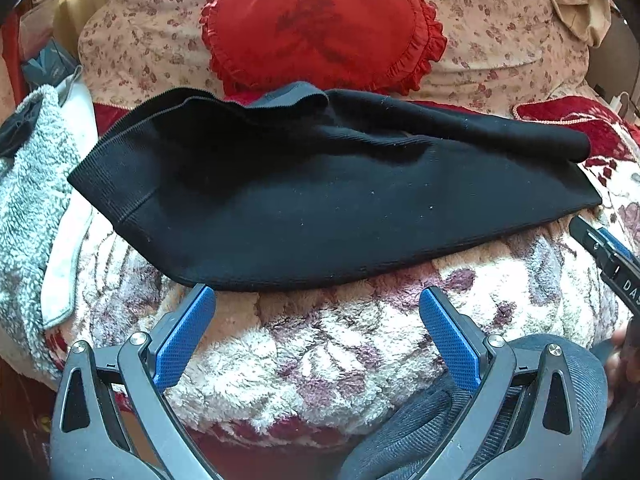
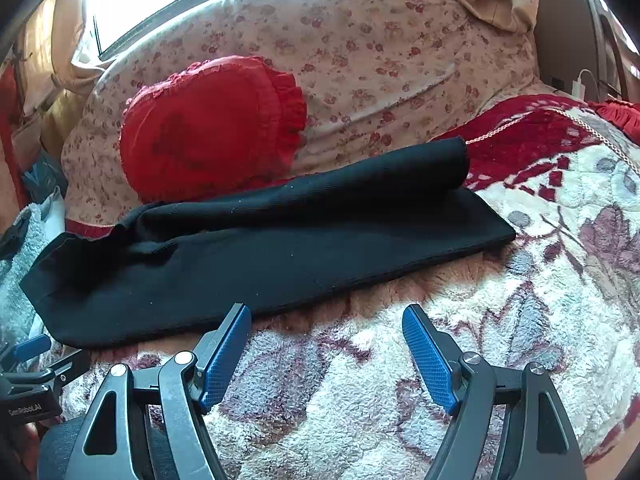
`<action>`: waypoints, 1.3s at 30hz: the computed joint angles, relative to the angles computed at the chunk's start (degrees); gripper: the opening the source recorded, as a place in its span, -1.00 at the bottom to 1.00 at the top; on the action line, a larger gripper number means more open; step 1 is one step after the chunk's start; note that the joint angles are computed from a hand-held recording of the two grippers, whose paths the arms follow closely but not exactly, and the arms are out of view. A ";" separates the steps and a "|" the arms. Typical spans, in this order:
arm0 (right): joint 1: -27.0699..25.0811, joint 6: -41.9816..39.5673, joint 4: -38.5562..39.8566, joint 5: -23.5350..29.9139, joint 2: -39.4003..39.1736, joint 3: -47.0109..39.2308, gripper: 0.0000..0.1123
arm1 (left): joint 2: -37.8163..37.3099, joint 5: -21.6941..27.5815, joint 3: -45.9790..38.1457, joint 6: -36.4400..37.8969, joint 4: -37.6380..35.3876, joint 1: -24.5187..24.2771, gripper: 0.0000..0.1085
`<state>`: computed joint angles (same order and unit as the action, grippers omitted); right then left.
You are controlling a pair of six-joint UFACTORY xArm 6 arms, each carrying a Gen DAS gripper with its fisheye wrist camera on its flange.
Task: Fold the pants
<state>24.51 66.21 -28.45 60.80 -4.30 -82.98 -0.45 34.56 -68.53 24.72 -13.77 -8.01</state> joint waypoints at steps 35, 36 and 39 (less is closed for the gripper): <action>-0.08 -3.65 3.38 2.45 2.97 -2.51 0.37 | 27.29 37.38 -41.07 28.45 -27.36 3.90 0.83; -0.06 -3.82 3.45 2.53 3.02 -2.54 0.37 | 29.47 38.47 -44.44 27.10 -27.20 4.07 0.83; -0.01 -4.18 3.56 2.70 3.18 -2.70 0.37 | 40.11 40.37 -61.67 15.43 -24.61 5.29 0.83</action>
